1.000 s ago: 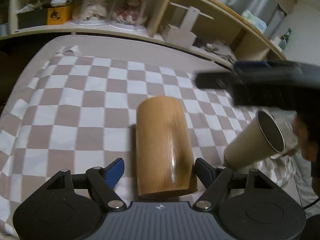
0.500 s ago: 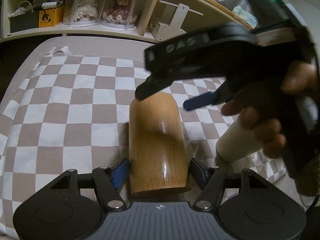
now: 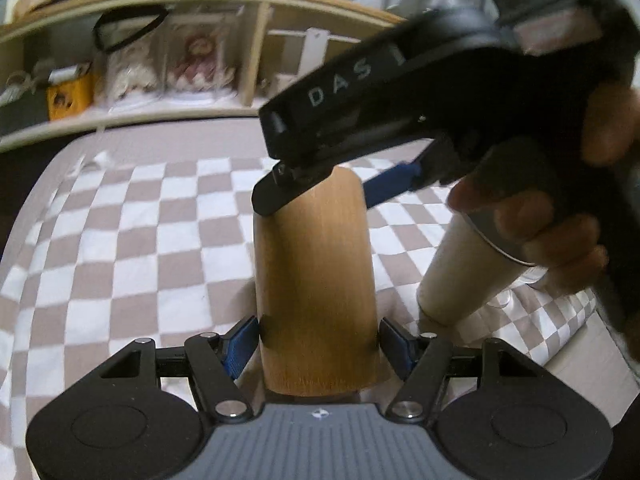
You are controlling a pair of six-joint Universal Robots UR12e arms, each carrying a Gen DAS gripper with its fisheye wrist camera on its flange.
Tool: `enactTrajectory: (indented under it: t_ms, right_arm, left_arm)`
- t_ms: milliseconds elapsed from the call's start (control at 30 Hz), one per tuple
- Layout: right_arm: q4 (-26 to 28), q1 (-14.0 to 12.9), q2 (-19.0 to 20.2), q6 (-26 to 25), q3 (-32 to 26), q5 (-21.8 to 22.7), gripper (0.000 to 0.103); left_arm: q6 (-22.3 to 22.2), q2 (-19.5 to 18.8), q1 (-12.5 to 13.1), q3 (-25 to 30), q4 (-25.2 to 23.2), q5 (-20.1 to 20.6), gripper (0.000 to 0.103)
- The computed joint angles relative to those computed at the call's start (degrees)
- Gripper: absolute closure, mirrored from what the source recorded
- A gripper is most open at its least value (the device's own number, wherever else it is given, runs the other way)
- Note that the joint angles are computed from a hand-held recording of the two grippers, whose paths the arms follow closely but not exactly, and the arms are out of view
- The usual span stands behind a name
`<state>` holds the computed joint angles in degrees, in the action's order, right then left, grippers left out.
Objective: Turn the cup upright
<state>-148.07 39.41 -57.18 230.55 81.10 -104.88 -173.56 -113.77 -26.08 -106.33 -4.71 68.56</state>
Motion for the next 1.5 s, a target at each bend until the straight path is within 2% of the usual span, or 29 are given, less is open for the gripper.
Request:
enactTrajectory:
  t_ms: [267, 533, 600, 667, 867, 1033, 1267, 1500]
  right_arm:
    - [1.62, 2.26, -2.40, -9.73, 0.98, -7.38, 0.031]
    - [1.72, 3.70, -4.04, -14.97, 2.73, -9.34, 0.032]
    - [1.28, 3.85, -4.35, -15.29, 3.14, -8.80, 0.034]
    - [0.36, 3.95, -4.86, -14.74, 3.86, -8.21, 0.044]
    - [0.88, 4.04, -5.47, -12.58, 5.01, -8.64, 0.046]
    - [-2.52, 3.45, -6.58, -10.35, 7.40, -6.11, 0.047]
    - [-7.30, 3.95, -7.41, -10.23, 9.44, -8.47, 0.044]
    - [-12.85, 5.29, -8.27, -11.50, 11.77, -13.54, 0.042]
  left_arm:
    - [2.32, -1.58, -1.39, 0.37, 3.37, 0.09, 0.036]
    - [4.11, -2.73, -2.64, 0.53, 5.06, 1.98, 0.035]
    - [3.76, -2.96, -2.82, 0.58, 5.36, 2.39, 0.034]
    - [4.24, -3.03, -2.93, 0.49, 5.74, 2.58, 0.034]
    - [6.66, -3.28, -3.56, 0.33, 6.89, 4.25, 0.034]
    - [6.37, -2.88, -3.47, 0.19, 6.21, 4.11, 0.033]
    - [5.60, -1.03, -2.86, -1.07, 7.09, 3.76, 0.031]
    - [2.35, 1.76, -2.75, -3.57, 11.86, 6.11, 0.024]
